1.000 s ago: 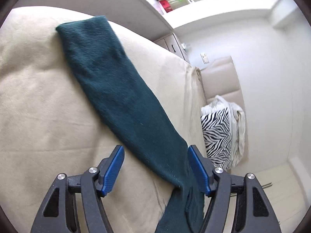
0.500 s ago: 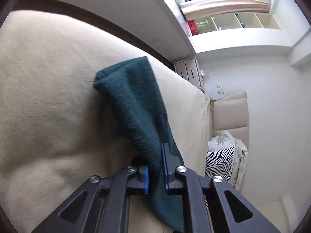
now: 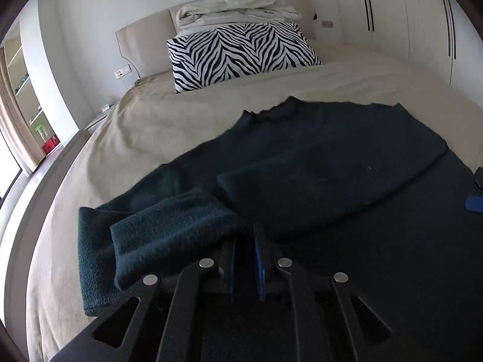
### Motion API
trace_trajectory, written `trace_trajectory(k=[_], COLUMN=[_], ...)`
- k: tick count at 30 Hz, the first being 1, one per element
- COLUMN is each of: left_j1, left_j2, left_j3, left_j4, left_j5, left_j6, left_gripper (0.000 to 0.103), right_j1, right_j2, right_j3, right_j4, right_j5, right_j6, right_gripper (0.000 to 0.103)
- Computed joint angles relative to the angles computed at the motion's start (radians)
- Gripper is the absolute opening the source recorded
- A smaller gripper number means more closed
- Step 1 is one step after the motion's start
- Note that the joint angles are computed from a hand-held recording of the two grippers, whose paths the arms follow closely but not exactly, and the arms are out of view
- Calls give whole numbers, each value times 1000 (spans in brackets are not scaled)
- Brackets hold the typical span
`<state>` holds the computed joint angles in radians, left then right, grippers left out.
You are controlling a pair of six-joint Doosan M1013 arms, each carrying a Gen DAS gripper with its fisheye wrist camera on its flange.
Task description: Fold small clothes
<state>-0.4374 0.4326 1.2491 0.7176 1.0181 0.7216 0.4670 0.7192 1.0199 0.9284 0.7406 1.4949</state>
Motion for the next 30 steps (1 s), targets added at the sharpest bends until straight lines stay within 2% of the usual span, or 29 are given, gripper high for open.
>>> trace_trajectory(k=[1,4,5,7,9,11,13,16,18,21,23,25,30], left_j1=[-3,-10,-14,-22,-17,3,21,65,106,170,204,223,223], left_j2=[-2,-32,-37,-46,-84,-149,-210,-280,-314,-351,-371,-386,-389], left_j3=[14,71,82,100,138,207,280,362,415,475,512,535,525], left_j4=[-5,-12,6,51,56,38,107,202,246,218,200,217,231], left_j5=[-8,-55,-53,-51,-96,-213,-292,-350,-386,-443,-500,-538,-524], left_j6=[-7,-5,13,42,-5,-125,-312,-583,-773,-937,-1031,-1114,-1110], left_gripper=[17,52,59,61,61,67,73,74,73,69,63,63,63], right_j1=[1,4,6,13,27,47,70,115,159,228,278,316,370], right_j2=[5,29,41,71,101,129,161,221,251,272,256,253,262], right_j3=[-9,-56,-78,-133,-193,-263,-346,-506,-589,-640,-589,-548,-493], right_j4=[-12,-54,-67,-96,-128,-196,-264,-389,-500,-643,-779,-901,-1101], right_j5=[9,53,70,109,140,165,194,259,269,237,139,62,-46], right_j6=[3,13,21,48,64,67,55,-10,-102,-266,-365,-434,-509], right_gripper=[53,53,53,53,53,53,53,53,53,53,53,52,49])
